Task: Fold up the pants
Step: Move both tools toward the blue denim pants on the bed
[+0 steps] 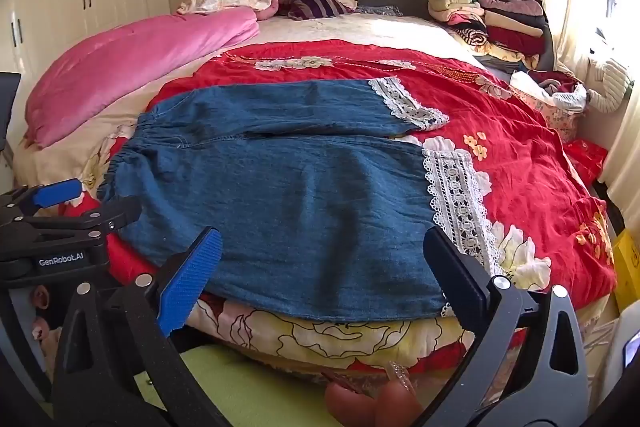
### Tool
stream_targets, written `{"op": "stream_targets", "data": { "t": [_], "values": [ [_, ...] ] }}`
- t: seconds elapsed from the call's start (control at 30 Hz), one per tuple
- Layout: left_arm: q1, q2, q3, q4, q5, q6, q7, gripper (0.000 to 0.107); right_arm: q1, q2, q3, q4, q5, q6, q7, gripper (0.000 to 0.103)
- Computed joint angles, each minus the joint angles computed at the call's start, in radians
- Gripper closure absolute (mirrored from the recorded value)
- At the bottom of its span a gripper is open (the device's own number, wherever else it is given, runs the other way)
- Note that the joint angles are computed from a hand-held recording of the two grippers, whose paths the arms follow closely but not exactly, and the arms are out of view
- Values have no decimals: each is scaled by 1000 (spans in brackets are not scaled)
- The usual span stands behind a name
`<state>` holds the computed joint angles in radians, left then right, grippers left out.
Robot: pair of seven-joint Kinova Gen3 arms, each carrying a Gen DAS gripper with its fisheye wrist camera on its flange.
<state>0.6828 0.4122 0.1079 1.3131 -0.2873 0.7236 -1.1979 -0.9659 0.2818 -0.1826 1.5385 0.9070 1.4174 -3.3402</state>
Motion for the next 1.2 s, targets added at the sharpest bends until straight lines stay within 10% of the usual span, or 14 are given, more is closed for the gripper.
{"op": "stream_targets", "data": {
  "t": [1.2],
  "values": [
    [-5,-4,6,8,21,-7,-8,8,-11,-2,-6,-6,-23,34,-13,8]
  ]
}}
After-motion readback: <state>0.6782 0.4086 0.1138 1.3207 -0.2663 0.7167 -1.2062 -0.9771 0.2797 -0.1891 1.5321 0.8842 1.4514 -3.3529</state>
